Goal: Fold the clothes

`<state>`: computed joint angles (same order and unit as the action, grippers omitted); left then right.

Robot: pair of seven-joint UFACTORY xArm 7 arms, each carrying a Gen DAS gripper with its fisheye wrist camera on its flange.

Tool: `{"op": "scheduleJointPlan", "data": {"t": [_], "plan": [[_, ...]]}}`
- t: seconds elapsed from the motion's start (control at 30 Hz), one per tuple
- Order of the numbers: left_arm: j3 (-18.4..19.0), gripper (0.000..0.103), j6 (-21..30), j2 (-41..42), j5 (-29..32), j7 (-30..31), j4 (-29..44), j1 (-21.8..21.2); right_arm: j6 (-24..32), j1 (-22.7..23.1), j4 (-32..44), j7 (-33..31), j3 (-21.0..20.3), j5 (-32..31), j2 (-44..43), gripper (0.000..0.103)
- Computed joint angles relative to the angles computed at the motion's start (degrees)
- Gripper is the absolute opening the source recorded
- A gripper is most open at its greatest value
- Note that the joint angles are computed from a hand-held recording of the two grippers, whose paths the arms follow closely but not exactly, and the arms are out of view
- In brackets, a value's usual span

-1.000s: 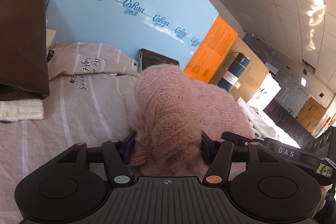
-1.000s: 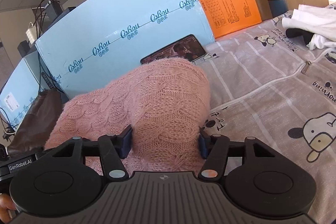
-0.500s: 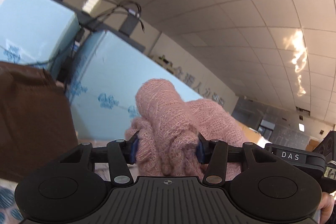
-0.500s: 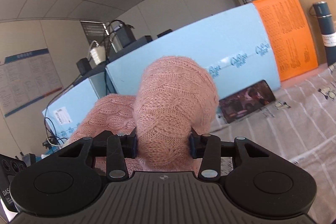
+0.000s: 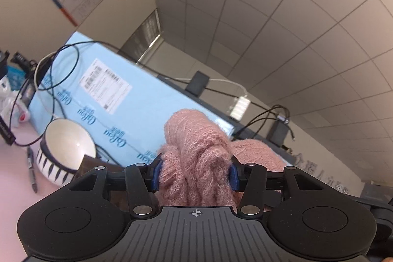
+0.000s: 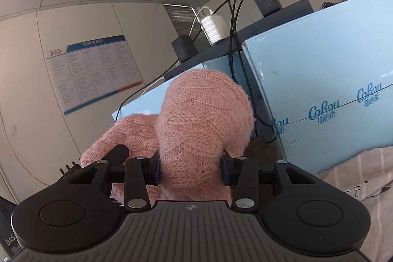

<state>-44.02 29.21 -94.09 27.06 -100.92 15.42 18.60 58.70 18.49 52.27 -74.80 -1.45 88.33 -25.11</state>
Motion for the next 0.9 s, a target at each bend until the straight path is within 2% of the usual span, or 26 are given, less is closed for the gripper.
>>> {"op": "scheduleJointPlan", "data": {"t": [0.07, 0.13, 0.17, 0.2, 0.23, 0.3, 0.33, 0.4, 0.5, 0.67, 0.77, 0.9], "plan": [[0.13, 0.048, 2.34, 1.51, -0.62, 0.55, -0.02, -0.32, -2.36, 0.67, 1.24, 0.98, 2.11, -0.44, 2.30, 0.040], [-0.36, 0.058, 6.53, 3.43, -1.03, 1.24, 0.89, -0.77, -5.06, 1.17, 2.43, 2.16, 3.67, -0.56, 5.01, 0.044], [-0.94, 0.071, 9.18, 4.54, -1.03, 1.61, 1.87, -0.73, -6.78, 1.32, 2.71, 1.84, 4.28, -0.24, 5.90, 0.046], [-1.64, 0.083, 11.95, 5.62, -0.91, 1.91, 2.87, -0.67, -8.80, 1.44, 2.99, 1.06, 4.91, 0.06, 6.67, 0.053], [-2.28, 0.088, 14.76, 7.03, -0.57, 2.58, 4.12, -0.51, -10.67, 1.56, 3.11, -0.12, 5.43, 0.30, 7.30, 0.063], [-3.34, 0.100, 19.61, 10.22, 0.47, 4.01, 6.65, -0.06, -13.44, 1.80, 3.02, -2.95, 6.06, 0.73, 8.27, 0.075], [-3.21, 0.100, 20.47, 12.01, 1.15, 4.61, 7.21, 0.00, -14.34, 1.77, 3.26, -2.74, 6.38, -0.68, 8.94, 0.080], [-2.35, 0.101, 21.39, 15.78, 2.30, 5.70, 7.93, -0.26, -15.61, 1.86, 4.32, -1.46, 6.85, -3.67, 10.82, 0.084], [-1.04, 0.103, 22.83, 20.45, 3.21, 5.75, 8.56, -1.19, -17.65, 2.21, 4.39, -1.21, 7.12, -4.48, 12.34, 0.091], [-0.13, 0.103, 26.07, 25.77, 6.32, 4.95, 9.83, -2.22, -16.13, 1.99, 4.72, -0.19, 6.71, -5.42, 14.39, 0.098], [-0.03, 0.103, 27.76, 27.69, 8.48, 3.40, 10.44, -3.35, -17.38, 2.10, 3.79, -4.14, 7.13, -3.30, 14.33, 0.101], [-2.11, 0.103, 30.11, 28.80, 12.79, -0.45, 10.98, -4.39, -16.97, 2.03, 2.03, -10.60, 6.83, 2.51, 13.70, 0.103]]}}
